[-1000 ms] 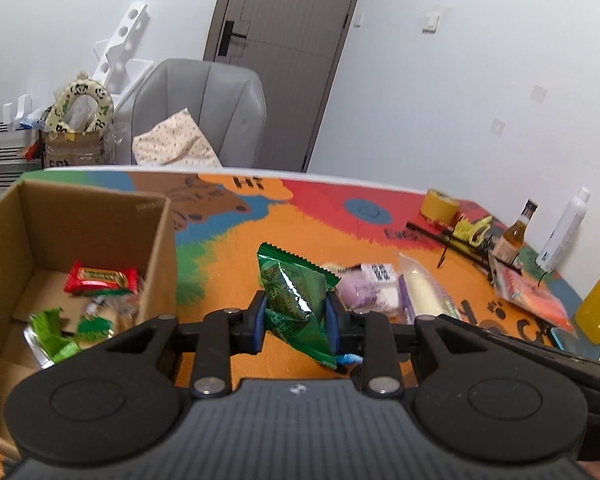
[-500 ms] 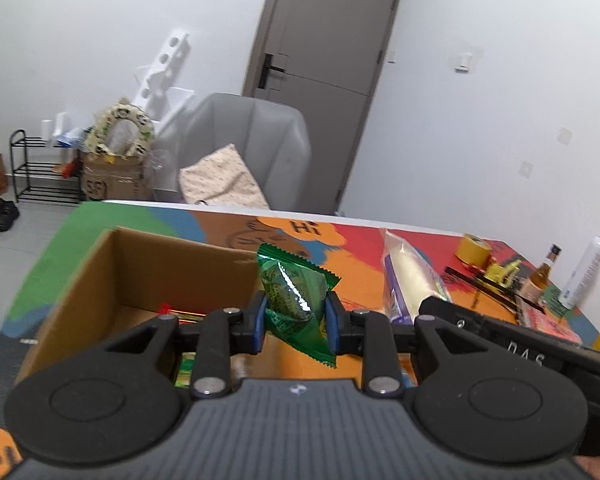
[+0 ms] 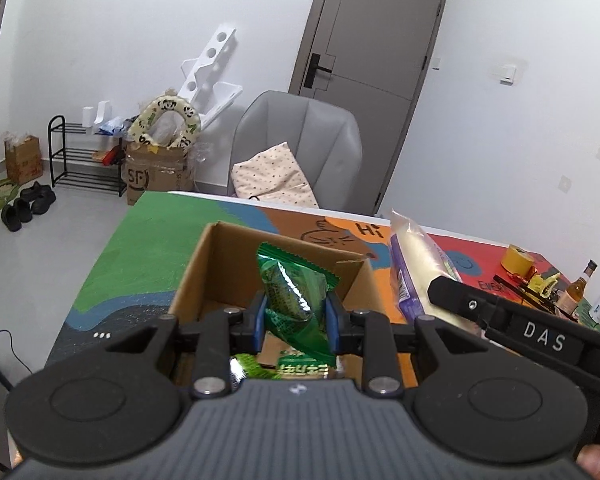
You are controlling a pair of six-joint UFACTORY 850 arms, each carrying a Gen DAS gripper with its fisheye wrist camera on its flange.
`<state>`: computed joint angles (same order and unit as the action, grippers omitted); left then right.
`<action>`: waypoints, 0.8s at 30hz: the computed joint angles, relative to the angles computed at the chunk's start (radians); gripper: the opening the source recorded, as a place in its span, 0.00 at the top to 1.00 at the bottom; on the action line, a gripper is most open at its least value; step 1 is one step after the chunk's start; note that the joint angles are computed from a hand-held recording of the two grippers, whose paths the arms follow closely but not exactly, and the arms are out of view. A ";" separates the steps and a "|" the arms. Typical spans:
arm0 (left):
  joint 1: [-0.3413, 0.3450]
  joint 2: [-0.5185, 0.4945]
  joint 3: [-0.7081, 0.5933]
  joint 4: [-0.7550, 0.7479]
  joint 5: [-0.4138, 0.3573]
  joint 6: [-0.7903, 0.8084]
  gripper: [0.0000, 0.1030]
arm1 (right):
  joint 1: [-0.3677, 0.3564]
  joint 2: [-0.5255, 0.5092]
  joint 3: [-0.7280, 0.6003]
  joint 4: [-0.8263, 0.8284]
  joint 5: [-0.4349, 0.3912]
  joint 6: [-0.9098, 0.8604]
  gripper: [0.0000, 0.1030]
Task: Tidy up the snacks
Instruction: 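Carry both packs over the box and open both grippers to drop them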
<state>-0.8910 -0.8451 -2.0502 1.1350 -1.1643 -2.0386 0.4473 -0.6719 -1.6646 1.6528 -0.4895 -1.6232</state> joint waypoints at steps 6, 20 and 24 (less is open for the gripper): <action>0.009 0.038 0.062 -0.024 0.032 0.003 0.69 | 0.023 -0.009 -0.022 -0.049 0.019 0.039 0.88; 0.017 0.165 0.261 0.001 0.046 -0.145 0.44 | 0.077 -0.082 -0.151 -0.311 -0.011 0.299 0.78; 0.007 0.210 0.326 0.017 0.031 -0.187 0.27 | 0.092 -0.065 -0.136 -0.283 0.023 0.245 0.72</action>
